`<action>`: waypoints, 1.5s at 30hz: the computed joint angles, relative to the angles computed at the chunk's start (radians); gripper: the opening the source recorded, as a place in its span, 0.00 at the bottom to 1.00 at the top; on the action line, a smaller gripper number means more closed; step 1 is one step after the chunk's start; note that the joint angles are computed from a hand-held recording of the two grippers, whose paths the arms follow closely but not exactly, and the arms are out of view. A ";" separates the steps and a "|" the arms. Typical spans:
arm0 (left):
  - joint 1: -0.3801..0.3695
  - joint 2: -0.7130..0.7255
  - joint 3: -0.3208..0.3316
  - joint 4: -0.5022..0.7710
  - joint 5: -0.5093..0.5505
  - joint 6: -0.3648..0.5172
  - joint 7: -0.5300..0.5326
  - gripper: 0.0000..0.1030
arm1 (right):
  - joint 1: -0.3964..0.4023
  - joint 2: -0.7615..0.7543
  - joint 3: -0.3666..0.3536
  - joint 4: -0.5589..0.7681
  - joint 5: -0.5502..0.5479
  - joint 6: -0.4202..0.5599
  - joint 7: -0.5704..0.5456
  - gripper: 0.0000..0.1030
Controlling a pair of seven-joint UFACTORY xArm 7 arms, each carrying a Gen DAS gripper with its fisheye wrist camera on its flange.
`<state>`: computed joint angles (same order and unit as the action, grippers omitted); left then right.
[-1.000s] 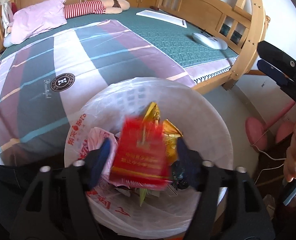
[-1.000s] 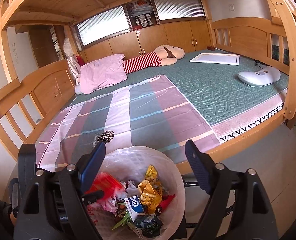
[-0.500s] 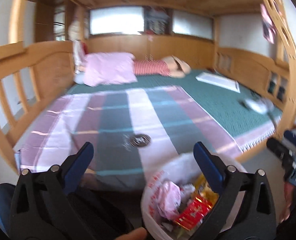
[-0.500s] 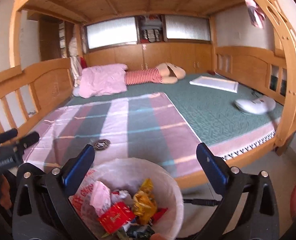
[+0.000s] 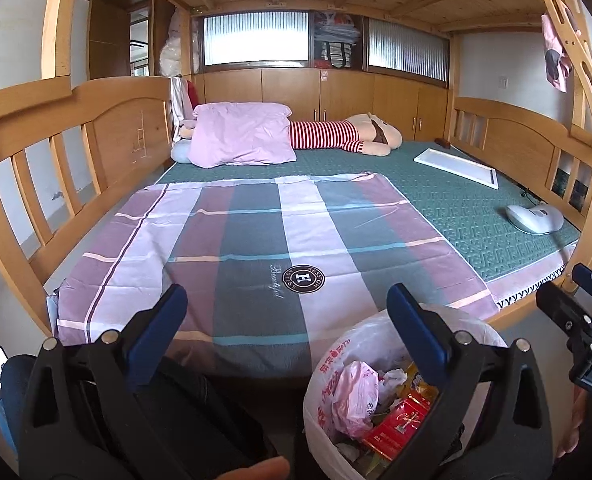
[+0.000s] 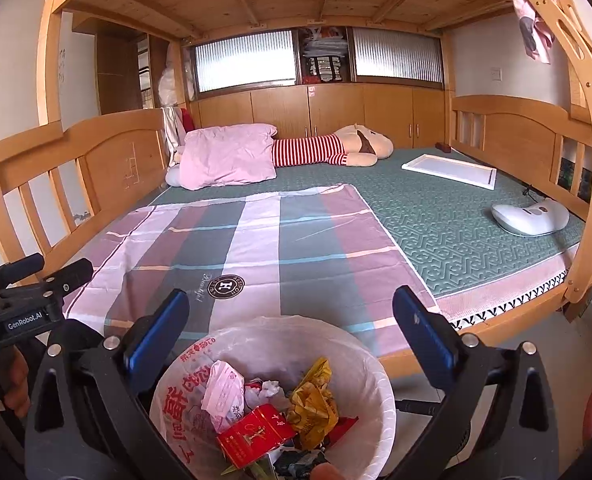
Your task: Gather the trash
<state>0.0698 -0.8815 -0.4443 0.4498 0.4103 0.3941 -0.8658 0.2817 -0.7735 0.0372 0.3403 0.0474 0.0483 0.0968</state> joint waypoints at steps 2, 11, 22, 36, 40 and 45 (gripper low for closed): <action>-0.003 0.004 0.003 0.000 -0.001 -0.001 0.002 0.96 | -0.004 0.007 0.004 0.003 0.000 0.003 0.005 0.97; -0.018 0.012 0.015 -0.002 -0.009 0.002 0.009 0.96 | 0.006 0.017 -0.014 0.013 0.007 0.008 -0.004 0.97; -0.031 0.028 0.014 0.001 -0.014 0.005 0.007 0.96 | -0.002 0.017 -0.010 0.014 0.006 0.012 -0.008 0.97; -0.042 0.033 0.011 0.002 -0.011 0.008 0.007 0.96 | -0.002 0.024 -0.022 0.009 0.010 0.004 -0.016 0.97; -0.042 0.033 0.008 0.003 -0.012 0.010 0.002 0.96 | -0.006 0.025 -0.018 0.008 0.012 0.006 -0.014 0.97; -0.048 0.039 0.011 0.003 -0.013 0.007 0.003 0.96 | -0.012 0.028 -0.010 0.008 0.010 0.011 -0.009 0.97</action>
